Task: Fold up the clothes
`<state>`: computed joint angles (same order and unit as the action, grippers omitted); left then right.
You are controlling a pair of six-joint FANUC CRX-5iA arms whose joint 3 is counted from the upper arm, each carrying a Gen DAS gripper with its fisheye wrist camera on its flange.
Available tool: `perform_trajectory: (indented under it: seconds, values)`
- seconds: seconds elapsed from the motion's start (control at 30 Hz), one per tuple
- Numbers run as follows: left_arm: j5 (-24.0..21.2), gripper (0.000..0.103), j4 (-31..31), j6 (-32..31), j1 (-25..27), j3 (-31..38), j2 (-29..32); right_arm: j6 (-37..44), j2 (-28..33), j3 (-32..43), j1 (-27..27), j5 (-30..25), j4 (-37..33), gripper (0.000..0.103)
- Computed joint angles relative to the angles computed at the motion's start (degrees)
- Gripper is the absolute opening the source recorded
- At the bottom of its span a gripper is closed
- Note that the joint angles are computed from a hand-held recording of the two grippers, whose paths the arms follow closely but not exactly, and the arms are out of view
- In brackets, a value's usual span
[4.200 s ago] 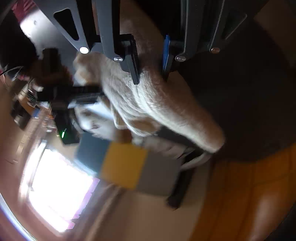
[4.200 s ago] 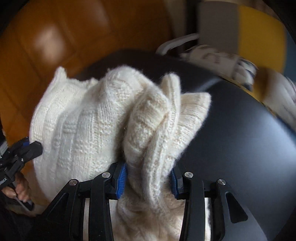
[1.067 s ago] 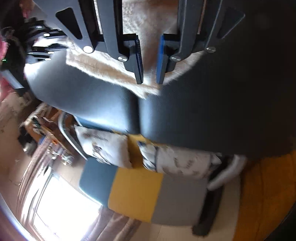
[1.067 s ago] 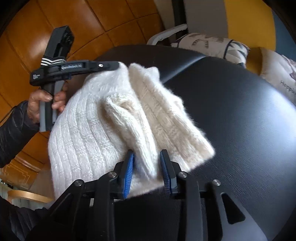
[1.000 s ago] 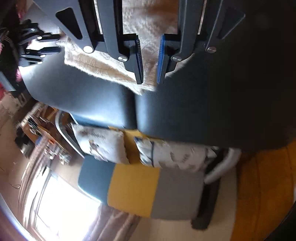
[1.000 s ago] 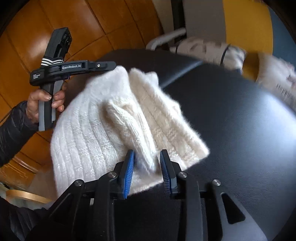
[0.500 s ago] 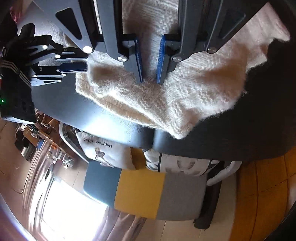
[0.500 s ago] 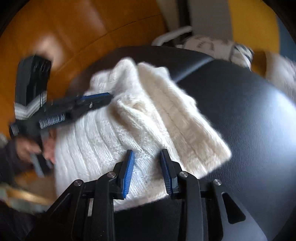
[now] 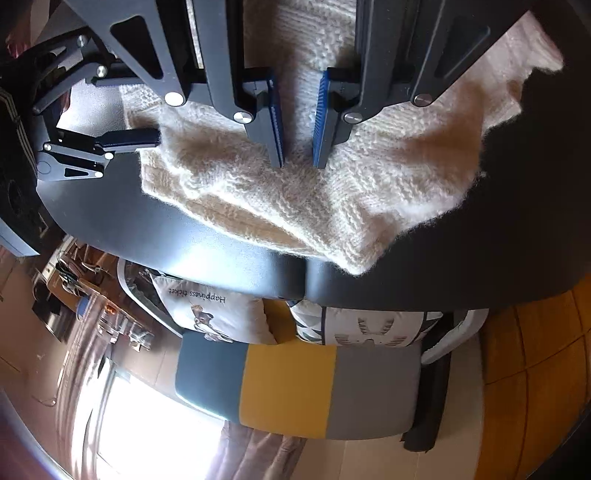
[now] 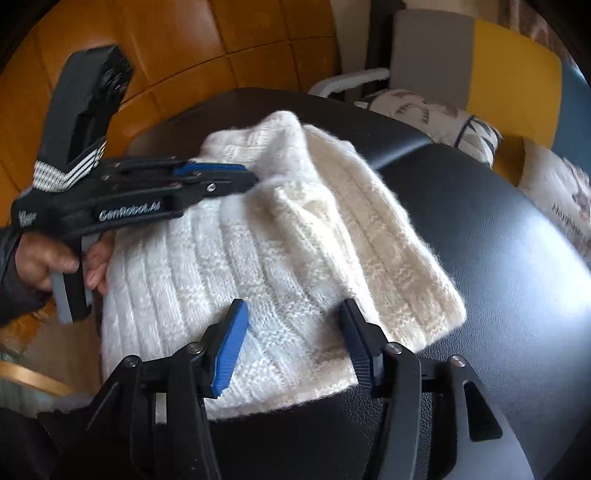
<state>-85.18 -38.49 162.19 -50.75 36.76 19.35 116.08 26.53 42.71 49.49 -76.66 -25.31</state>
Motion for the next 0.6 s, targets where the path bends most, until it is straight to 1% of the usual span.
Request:
perform_trajectory:
  seconds: [0.07,0.1,0.13,0.17,0.23,0.3,0.4,0.43,0.47,0.5,0.53,0.6]
  values:
    - [-2.9,0.016,-1.1,1.0,-0.8,2.7,1.5,1.4,0.8,1.7,0.0,-0.2,0.4,0.057]
    - [-5.2,0.016,-2.0,1.1,-1.5,4.8,2.7,2.1,1.2,2.7,0.0,-0.4,0.7,0.057]
    - [-7.3,0.017,-3.1,1.6,-2.2,6.8,3.8,3.2,0.5,2.4,-0.1,0.6,0.8,0.057]
    - [-9.5,0.020,-4.2,2.2,-2.9,8.9,4.9,5.1,-0.4,2.0,-0.5,1.8,-0.1,0.057]
    - [-14.7,0.021,-7.3,4.7,-4.8,13.2,7.4,9.3,-1.8,1.8,-1.5,3.9,-2.8,0.057]
    - [-19.2,0.022,-10.5,9.4,-6.9,16.1,8.9,14.1,-1.3,3.3,-2.2,4.5,-5.8,0.057]
    - [-25.3,0.023,-12.5,14.5,-8.7,20.1,11.6,18.1,5.6,12.6,-1.9,-4.0,-7.8,0.057]
    - [-27.9,0.023,-13.2,14.6,-9.0,22.3,13.1,19.0,8.3,16.4,-1.7,-7.3,-8.3,0.057]
    - [-30.4,0.024,-13.6,14.1,-9.2,24.8,14.8,19.3,11.9,21.0,-1.2,-11.8,-7.7,0.057]
    - [-31.6,0.025,-13.3,13.4,-9.0,26.2,15.8,19.6,14.5,23.4,-0.5,-13.7,-5.8,0.058]
    - [-32.8,0.025,-13.6,12.3,-9.0,27.7,16.9,18.9,16.1,25.4,-1.1,-14.8,-6.8,0.061]
    - [-34.1,0.025,-14.0,11.2,-8.6,29.4,18.0,16.5,19.4,30.7,-2.7,-18.1,-10.2,0.061]
